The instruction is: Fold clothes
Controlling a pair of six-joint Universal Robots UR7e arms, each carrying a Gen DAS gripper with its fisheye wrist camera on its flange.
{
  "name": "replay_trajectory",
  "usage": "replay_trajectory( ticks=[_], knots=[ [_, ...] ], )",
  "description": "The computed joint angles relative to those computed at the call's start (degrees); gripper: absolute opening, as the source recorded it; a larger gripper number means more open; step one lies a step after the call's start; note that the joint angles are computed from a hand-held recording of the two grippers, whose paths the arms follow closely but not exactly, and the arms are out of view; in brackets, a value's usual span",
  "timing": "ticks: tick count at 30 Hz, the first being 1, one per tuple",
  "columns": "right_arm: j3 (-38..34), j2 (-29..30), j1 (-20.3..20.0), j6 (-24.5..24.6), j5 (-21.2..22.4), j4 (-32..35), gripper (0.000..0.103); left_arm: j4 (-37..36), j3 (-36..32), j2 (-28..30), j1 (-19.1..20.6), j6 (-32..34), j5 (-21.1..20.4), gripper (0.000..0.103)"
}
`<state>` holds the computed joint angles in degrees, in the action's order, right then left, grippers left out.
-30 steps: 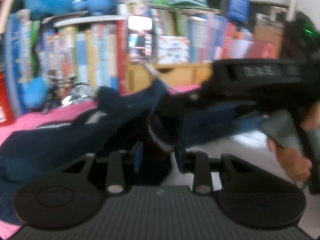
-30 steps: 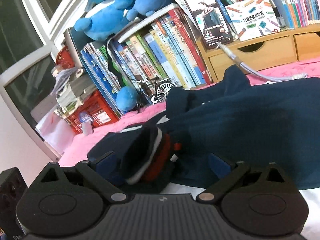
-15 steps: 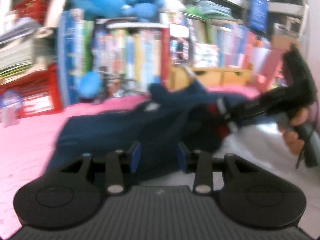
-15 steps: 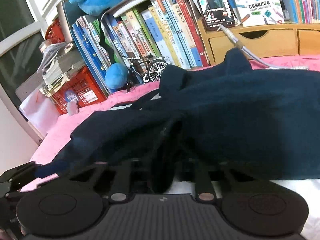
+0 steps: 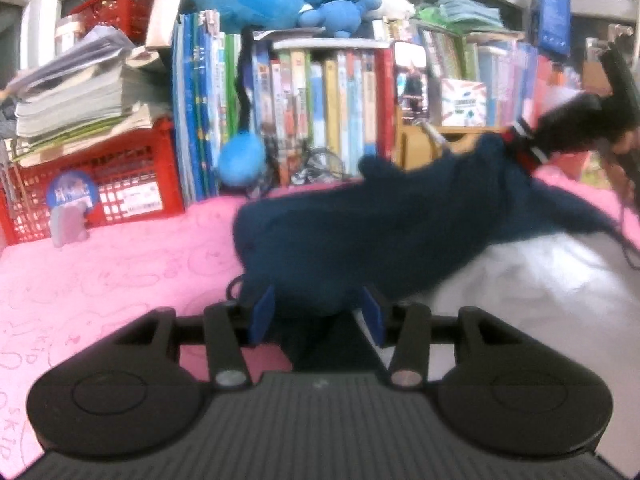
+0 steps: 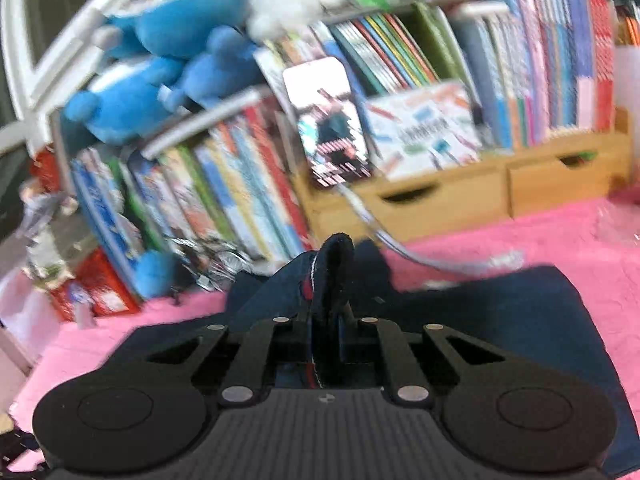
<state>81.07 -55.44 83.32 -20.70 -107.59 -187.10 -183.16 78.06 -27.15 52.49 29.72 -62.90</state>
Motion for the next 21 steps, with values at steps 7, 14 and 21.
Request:
replay_trajectory(
  ticks=[7,14,21],
  knots=[
    [-0.4,0.3,-2.7,0.4,-2.6,0.7,0.017,4.5,-2.3,1.2,-0.3,0.1,7.4,0.046],
    [-1.1,1.0,-3.8,-2.6,-5.5,-0.2,0.023,3.8,1.2,-1.4,0.0,-1.9,6.4,0.046],
    [-1.2,1.0,-4.1,-3.1,-5.9,0.3,0.024,-3.0,-1.8,-1.1,0.1,-7.3,-1.8,0.048]
  ],
)
